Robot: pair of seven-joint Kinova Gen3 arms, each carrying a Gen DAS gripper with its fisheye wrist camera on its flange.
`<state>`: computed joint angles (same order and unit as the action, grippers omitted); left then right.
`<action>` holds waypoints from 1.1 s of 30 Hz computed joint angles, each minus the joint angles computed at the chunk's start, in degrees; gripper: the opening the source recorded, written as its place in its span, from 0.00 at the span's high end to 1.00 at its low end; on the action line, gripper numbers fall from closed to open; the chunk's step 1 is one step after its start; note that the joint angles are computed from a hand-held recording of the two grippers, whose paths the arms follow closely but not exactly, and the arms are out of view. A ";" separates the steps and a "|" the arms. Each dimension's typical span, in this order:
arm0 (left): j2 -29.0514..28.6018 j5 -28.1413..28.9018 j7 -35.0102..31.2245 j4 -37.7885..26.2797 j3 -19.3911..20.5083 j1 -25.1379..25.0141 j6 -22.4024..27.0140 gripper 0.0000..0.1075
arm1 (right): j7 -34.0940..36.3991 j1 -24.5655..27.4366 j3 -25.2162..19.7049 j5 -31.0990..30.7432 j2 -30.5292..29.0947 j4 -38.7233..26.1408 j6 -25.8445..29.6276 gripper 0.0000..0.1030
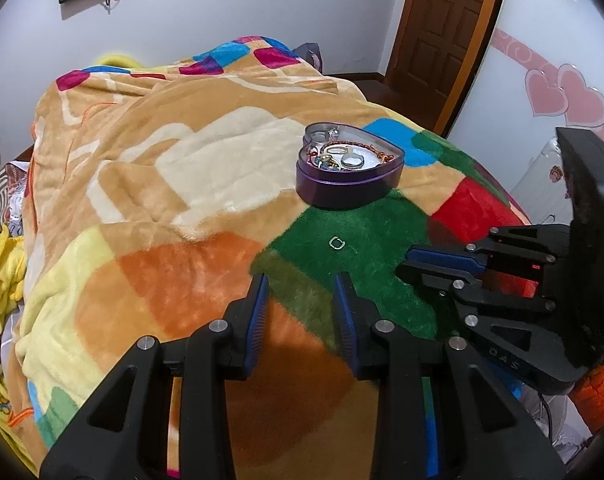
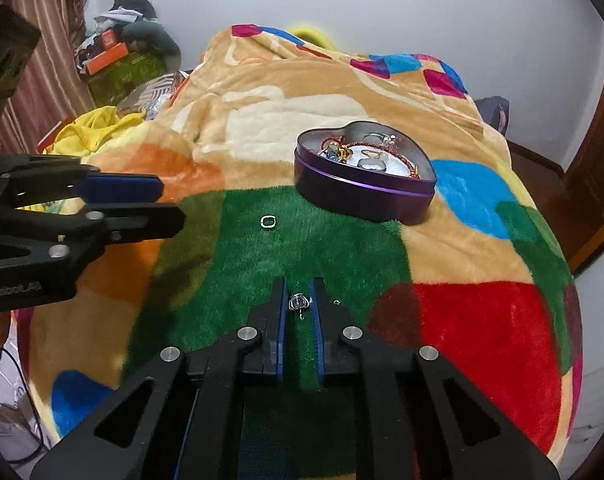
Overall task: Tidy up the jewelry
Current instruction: 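Grasp the small silver earring with the right tool while the left tool grasps the square silver ring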
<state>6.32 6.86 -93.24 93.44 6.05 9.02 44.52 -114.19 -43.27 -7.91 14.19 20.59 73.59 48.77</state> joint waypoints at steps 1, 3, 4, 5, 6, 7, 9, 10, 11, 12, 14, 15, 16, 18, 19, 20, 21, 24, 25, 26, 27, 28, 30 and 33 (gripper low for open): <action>0.43 -0.13 0.09 -0.32 0.06 0.11 0.04 0.69 | -0.41 0.00 0.19 0.15 -0.38 0.38 -0.40 0.91; 1.40 -0.11 0.01 -1.08 0.20 0.24 0.23 0.69 | -1.11 0.12 0.36 0.33 -0.82 0.75 -1.11 0.91; 1.78 -0.03 -0.08 -1.40 0.24 0.27 0.33 0.69 | -1.51 0.34 0.52 0.47 -1.36 1.12 -1.66 0.91; 2.39 0.07 -0.17 -1.96 0.33 0.32 0.56 0.69 | -1.96 0.33 0.68 0.85 -1.44 1.00 -1.91 0.91; 3.00 0.33 -0.41 -2.52 0.43 0.31 0.80 0.69 | -2.23 0.46 0.74 1.06 -1.66 1.08 -2.18 0.91; 3.45 0.60 -0.67 -2.94 0.52 0.29 0.98 0.69 | -2.74 0.57 0.94 1.44 -1.98 1.21 -2.63 0.91; 4.56 0.83 -1.05 -3.99 0.69 0.44 1.32 0.69 | -3.43 0.94 1.08 1.93 -2.55 1.49 -3.31 0.91; 4.90 0.77 -1.08 -4.26 0.71 0.58 1.34 0.69 | -3.82 1.13 1.18 2.22 -2.83 1.63 -3.68 0.91; 5.43 0.84 -1.30 -4.78 0.81 0.66 1.55 0.69 | -4.23 1.23 1.26 2.56 -2.90 1.63 -3.96 0.91; 6.13 0.92 -1.55 -5.51 0.93 0.75 1.98 0.69 | -4.64 1.40 1.38 2.88 -3.06 1.73 -4.31 0.91; 7.00 0.62 -1.55 -6.29 0.92 1.11 2.28 0.69 | -5.14 1.71 1.40 3.21 -3.09 1.63 -4.65 0.91; 7.58 -0.29 -0.90 -6.78 0.76 1.74 2.35 0.69 | -5.46 1.88 1.46 3.36 -3.19 1.71 -4.96 0.91; 7.94 -1.00 -0.36 -7.06 0.62 2.20 2.38 0.69 | -5.80 2.07 1.52 3.48 -3.35 1.92 -5.32 0.91; 8.86 -2.24 0.31 -7.78 0.53 3.00 2.69 0.72 | -6.20 2.36 1.51 3.62 -3.30 1.87 -5.59 0.91; 9.20 -2.72 0.67 -8.00 0.47 3.32 2.69 0.72 | -6.46 2.53 1.54 3.61 -3.33 1.99 -5.83 0.91; 9.36 -2.78 0.73 -8.04 0.52 3.38 2.57 0.73 | -6.63 2.62 1.52 3.65 -3.36 2.15 -6.03 0.91; 9.42 -2.67 0.64 -7.99 0.60 3.32 2.39 0.75 | -6.81 2.71 1.49 3.65 -3.38 2.31 -6.21 0.91; 9.27 -1.08 -0.94 -7.59 1.06 2.25 2.15 0.84 | -7.18 2.78 1.44 3.76 -3.45 2.63 -6.44 0.91; 9.20 0.07 -2.05 -7.45 1.39 1.55 2.23 0.91 | -7.24 2.82 1.40 3.76 -3.49 2.70 -6.50 0.91; 9.06 0.55 -2.42 -7.26 1.39 1.32 2.14 0.91 | -7.27 2.85 1.34 3.75 -3.52 2.72 -6.55 0.91; 8.82 0.75 -2.44 -7.03 1.28 1.27 1.94 0.91 | -7.33 2.89 1.32 3.76 -3.58 2.80 -6.70 0.91; 8.73 0.96 -2.58 -7.00 1.24 1.20 1.92 0.91 | -7.51 2.82 1.34 3.87 -3.64 2.80 -6.80 0.91; 8.50 0.93 -2.36 -6.93 1.03 1.31 1.77 0.91 | -7.35 3.09 1.29 3.75 -3.75 2.77 -7.00 0.91; 7.75 0.96 -2.08 -6.66 0.84 1.29 1.25 0.91 | -7.55 3.12 1.39 4.09 -4.10 2.64 -7.34 0.91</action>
<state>14.07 7.82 -95.32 86.78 6.89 10.31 45.76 -121.74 -40.15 -6.53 18.28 16.49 76.23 41.42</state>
